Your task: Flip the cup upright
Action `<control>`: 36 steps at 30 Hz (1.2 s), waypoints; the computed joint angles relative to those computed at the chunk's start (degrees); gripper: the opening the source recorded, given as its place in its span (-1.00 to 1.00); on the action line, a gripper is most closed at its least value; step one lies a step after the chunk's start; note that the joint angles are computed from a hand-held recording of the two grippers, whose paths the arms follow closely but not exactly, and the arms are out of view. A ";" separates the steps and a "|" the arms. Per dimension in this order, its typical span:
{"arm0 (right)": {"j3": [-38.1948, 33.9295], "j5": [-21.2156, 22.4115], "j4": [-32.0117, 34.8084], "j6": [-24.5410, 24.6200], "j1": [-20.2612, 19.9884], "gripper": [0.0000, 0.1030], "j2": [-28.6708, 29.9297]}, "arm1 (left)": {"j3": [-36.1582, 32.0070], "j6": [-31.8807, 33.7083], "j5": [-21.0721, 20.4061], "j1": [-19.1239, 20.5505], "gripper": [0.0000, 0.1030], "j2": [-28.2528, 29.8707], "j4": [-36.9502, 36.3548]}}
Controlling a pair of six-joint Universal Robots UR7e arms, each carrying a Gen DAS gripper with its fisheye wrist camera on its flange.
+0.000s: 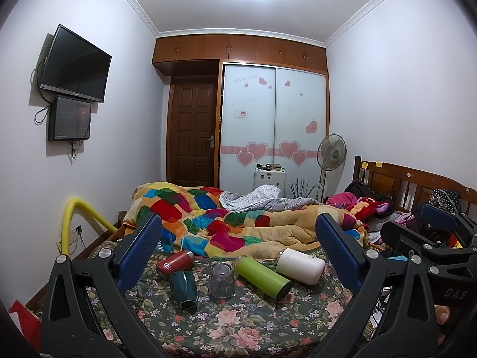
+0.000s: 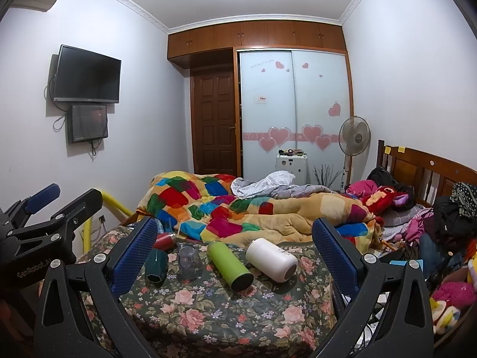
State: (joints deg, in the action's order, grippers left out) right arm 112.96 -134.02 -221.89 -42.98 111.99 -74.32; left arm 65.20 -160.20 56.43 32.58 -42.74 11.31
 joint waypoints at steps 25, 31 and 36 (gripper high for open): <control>-1.17 0.07 0.30 -0.77 0.44 1.00 1.02 | 0.31 -0.34 -0.09 0.11 1.00 -0.11 -0.69; -1.55 0.15 0.66 -0.89 0.49 1.00 1.16 | 0.07 -0.40 -0.01 0.18 1.00 -0.03 -0.52; -1.60 0.09 0.58 -0.83 0.52 1.00 1.25 | -0.07 -0.44 0.09 0.27 1.00 -0.04 -0.39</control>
